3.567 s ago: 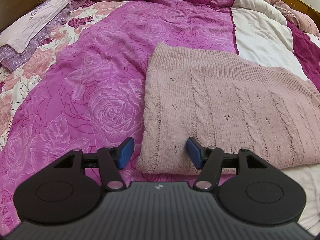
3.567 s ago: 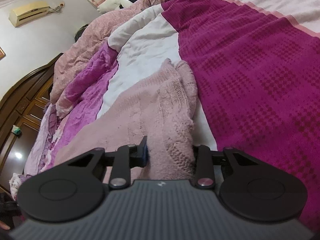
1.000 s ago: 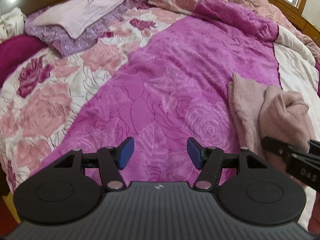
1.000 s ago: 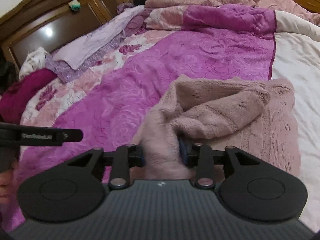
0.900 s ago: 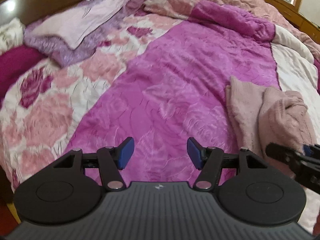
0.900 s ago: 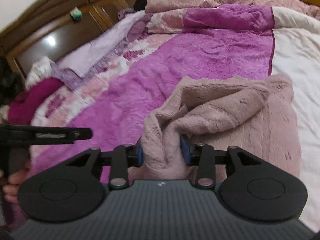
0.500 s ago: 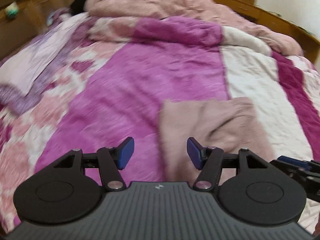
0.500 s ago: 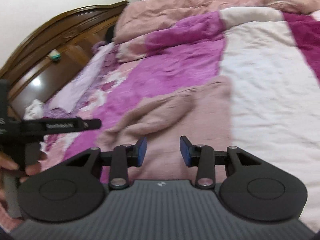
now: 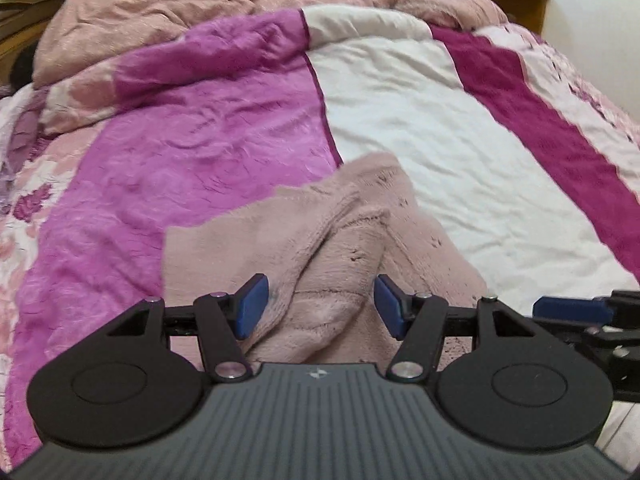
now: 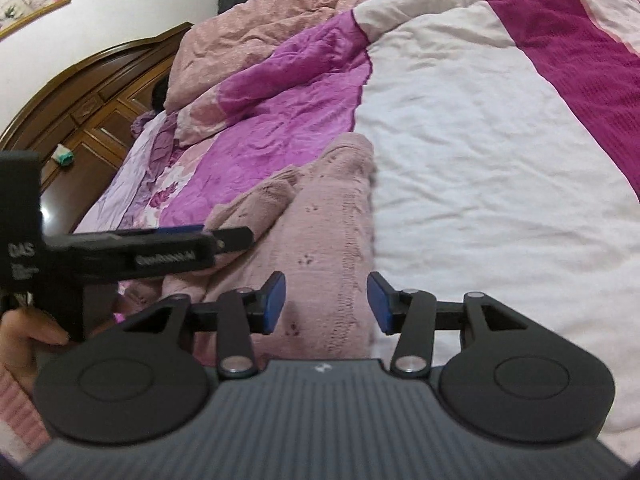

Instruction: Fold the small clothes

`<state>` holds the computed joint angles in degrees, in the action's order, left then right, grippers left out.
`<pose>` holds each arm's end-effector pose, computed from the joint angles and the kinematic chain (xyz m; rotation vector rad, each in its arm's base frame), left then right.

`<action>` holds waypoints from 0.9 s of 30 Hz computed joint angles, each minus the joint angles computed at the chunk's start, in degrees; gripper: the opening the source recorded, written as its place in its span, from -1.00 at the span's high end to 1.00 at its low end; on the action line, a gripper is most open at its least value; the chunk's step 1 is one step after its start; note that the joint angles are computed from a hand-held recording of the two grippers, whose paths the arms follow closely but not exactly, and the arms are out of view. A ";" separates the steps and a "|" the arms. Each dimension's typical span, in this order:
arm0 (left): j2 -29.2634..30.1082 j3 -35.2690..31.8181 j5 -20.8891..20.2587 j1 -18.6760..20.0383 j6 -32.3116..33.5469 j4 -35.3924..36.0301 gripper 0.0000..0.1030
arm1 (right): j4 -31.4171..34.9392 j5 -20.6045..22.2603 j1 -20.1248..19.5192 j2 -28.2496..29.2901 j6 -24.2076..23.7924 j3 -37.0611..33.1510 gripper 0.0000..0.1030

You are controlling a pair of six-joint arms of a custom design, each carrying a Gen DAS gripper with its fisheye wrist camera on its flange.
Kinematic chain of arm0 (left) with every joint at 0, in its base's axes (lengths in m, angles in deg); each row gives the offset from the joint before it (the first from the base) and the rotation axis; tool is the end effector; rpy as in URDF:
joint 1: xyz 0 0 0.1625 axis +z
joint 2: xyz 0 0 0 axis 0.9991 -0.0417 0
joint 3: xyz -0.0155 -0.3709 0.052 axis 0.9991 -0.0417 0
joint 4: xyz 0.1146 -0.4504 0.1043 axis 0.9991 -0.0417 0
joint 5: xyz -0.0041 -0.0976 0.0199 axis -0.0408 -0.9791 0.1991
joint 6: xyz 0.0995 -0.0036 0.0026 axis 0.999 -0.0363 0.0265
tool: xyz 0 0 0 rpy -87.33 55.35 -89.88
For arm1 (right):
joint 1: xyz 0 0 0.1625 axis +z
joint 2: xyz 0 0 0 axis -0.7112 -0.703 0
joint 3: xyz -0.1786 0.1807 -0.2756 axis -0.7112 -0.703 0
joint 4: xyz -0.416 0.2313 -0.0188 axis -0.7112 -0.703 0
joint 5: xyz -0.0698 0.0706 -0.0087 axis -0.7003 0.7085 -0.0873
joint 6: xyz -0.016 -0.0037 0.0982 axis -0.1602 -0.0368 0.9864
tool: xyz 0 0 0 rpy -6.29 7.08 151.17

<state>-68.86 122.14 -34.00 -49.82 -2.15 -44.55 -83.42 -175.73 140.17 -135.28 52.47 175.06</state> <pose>-0.2915 -0.5009 0.1844 0.4964 2.2015 -0.8179 0.1677 -0.4800 0.2149 0.5998 -2.7618 0.9675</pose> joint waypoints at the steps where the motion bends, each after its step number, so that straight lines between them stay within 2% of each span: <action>1: 0.53 -0.11 0.18 0.33 0.21 -0.04 -0.29 | -0.11 -0.08 -0.12 0.14 0.35 -0.10 0.05; 4: 1.77 -0.03 2.25 1.05 0.69 -1.14 -0.29 | -0.08 0.30 -0.62 0.16 1.16 -0.11 0.05; 6: 1.85 0.89 2.90 1.41 2.10 -4.97 -0.27 | 0.09 0.61 -0.93 0.05 1.45 -0.10 0.05; 7: 1.45 1.65 2.75 1.46 2.92 -7.47 0.03 | 0.11 0.69 -0.99 0.06 1.52 -0.09 0.05; 8: 1.01 2.42 2.93 1.37 3.40 -9.73 0.41 | 0.13 0.73 -1.06 0.05 1.56 -0.03 0.05; 10: 0.05 3.39 4.23 0.98 3.35 -12.95 0.49 | 0.25 1.06 -1.16 0.16 1.53 -0.10 0.05; 14: -1.79 4.53 9.45 1.03 1.13 -15.73 0.52 | 0.37 1.76 -1.23 0.81 1.09 -0.36 0.05; 19: -5.52 3.93 11.63 4.94 -14.09 -2.25 0.52 | 0.49 1.89 -1.18 2.15 1.04 -0.39 0.05; 20: -6.20 4.14 11.39 5.62 -15.23 -0.98 0.51 | 0.21 1.81 -1.07 2.28 0.72 -0.31 0.05; 24: -8.58 6.08 9.62 5.61 -14.29 -3.51 0.50 | -0.06 1.50 -0.79 2.55 -0.10 -0.39 0.05; 27: -10.00 5.72 7.90 4.51 -17.22 0.31 0.48 | -0.17 1.38 -0.76 2.62 0.44 -0.42 0.05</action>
